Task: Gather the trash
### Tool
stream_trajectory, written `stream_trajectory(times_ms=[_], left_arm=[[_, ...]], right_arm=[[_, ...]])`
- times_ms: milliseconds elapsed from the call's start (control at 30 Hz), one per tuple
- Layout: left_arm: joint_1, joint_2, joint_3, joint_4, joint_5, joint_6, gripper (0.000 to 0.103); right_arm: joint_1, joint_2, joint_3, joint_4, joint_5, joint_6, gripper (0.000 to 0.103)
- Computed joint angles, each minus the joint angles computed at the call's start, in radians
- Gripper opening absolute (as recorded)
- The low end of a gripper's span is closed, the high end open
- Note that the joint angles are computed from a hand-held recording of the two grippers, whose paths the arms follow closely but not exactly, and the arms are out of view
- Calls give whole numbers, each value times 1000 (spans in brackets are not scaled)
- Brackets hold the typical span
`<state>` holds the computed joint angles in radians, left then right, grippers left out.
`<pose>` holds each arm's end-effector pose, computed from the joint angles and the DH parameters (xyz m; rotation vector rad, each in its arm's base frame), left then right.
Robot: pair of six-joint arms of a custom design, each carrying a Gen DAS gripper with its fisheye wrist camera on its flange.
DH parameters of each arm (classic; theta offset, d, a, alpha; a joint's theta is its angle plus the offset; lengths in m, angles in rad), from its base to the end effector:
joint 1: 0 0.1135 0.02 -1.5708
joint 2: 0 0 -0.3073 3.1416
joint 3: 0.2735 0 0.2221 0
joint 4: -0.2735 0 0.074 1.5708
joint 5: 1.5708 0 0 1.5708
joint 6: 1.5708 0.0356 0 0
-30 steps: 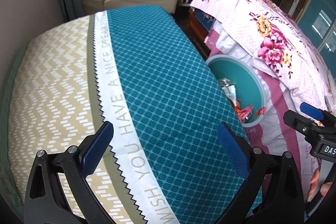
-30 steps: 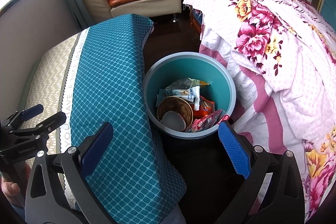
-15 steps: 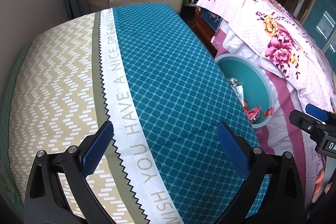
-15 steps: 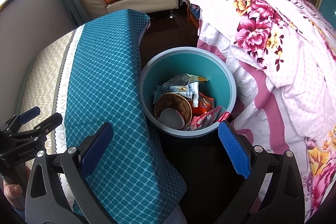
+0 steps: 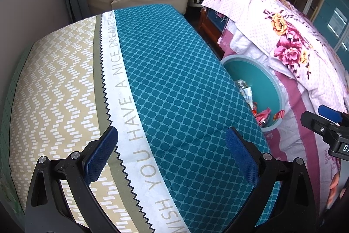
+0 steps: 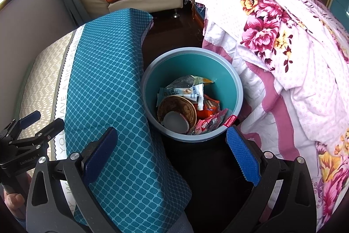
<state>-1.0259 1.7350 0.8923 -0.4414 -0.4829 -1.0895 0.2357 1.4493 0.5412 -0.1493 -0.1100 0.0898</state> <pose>0.1630 -0.2370 0.1957 -0.1740 2.5800 -0.0126 0.2085 0.0541 0.1916 -0.2305 2.6312 0.2558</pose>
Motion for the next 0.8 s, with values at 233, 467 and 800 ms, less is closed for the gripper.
stream_trajectory(times_ms=[233,467,800], left_arm=[[-9,2,15,-24,-9,-11,99],[-16,2,20,-32,-11,-19,99],[-42,21,68,-81,-26,-34,99]], right_arm=[[-6,-14,1,-11,-4,-4,96],[-14,-28,4,-27,-10,-9,96],[-34,-59,-2,-36,-23,-21,96]])
